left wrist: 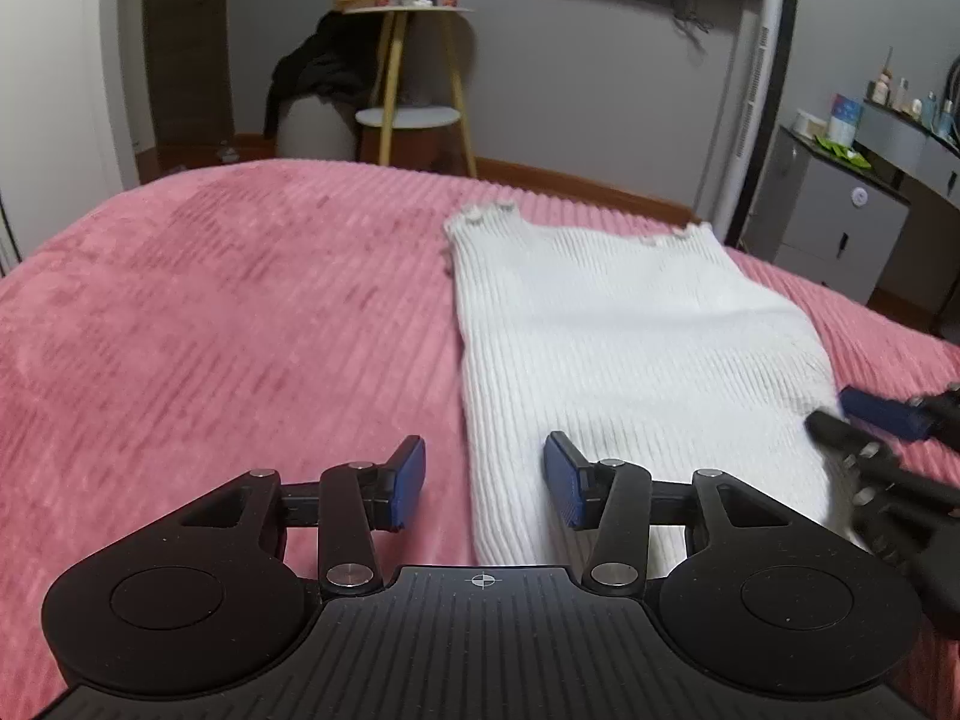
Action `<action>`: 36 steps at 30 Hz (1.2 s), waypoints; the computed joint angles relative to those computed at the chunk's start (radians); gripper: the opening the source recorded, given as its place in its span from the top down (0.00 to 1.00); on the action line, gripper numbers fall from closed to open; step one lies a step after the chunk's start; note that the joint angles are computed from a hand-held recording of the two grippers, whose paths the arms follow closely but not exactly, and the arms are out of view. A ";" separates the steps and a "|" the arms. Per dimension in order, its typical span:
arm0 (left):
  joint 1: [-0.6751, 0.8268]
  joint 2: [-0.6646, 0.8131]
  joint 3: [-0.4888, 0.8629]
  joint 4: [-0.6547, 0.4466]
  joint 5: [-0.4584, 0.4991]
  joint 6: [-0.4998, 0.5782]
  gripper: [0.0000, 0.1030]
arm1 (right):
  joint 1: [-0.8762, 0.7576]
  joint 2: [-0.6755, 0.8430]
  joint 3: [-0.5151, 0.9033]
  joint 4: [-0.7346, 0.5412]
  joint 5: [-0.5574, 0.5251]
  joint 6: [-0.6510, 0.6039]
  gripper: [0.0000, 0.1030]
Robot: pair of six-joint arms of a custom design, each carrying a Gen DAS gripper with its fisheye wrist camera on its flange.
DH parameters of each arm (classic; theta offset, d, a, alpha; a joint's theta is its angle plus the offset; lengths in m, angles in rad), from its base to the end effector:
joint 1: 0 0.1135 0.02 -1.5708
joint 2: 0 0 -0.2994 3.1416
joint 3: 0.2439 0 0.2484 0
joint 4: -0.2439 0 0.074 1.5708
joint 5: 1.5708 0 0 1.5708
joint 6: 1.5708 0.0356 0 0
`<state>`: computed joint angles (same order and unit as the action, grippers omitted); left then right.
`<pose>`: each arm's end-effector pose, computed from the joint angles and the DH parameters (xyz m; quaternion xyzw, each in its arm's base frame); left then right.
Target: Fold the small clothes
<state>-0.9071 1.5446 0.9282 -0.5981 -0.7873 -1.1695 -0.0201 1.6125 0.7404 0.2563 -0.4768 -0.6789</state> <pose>0.1912 -0.2035 0.2295 -0.1863 0.8922 0.0506 0.4083 0.3200 0.0099 0.2056 -0.3819 0.7815 0.0441 0.4914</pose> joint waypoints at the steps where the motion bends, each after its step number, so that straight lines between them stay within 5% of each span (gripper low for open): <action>1: 0.014 -0.007 0.002 0.007 0.000 0.014 0.53 | -0.004 -0.014 0.001 0.007 -0.020 0.020 0.83; 5: 0.078 0.016 0.043 0.040 -0.005 0.120 0.54 | 0.034 -0.008 0.023 0.099 0.015 0.044 0.83; 13: 0.168 0.201 0.067 0.272 -0.031 0.444 0.45 | 0.136 0.186 0.008 0.358 0.132 -0.234 0.87; 17: 0.191 0.252 0.021 0.416 -0.047 0.477 0.44 | 0.157 0.239 -0.032 0.468 0.130 -0.297 0.93; 19: 0.209 0.249 -0.002 0.451 -0.044 0.470 0.27 | 0.151 0.252 -0.010 0.446 0.114 -0.256 0.94; 21: 0.222 0.232 -0.021 0.459 -0.045 0.467 0.18 | 0.141 0.265 0.004 0.439 0.095 -0.234 0.94; 28: 0.247 0.220 0.045 0.374 -0.010 0.457 0.17 | 0.164 0.234 0.088 0.331 0.163 -0.159 0.83; 31: 0.269 0.280 0.102 0.318 -0.012 0.458 0.05 | 0.173 0.281 0.153 0.252 0.178 -0.205 0.87; 34: 0.293 0.243 0.097 0.279 0.046 0.412 0.04 | 0.175 0.293 0.218 0.149 0.189 -0.196 0.87; 36: 0.280 0.202 0.092 0.214 0.061 0.360 0.04 | 0.182 0.270 0.201 0.163 0.225 -0.199 0.74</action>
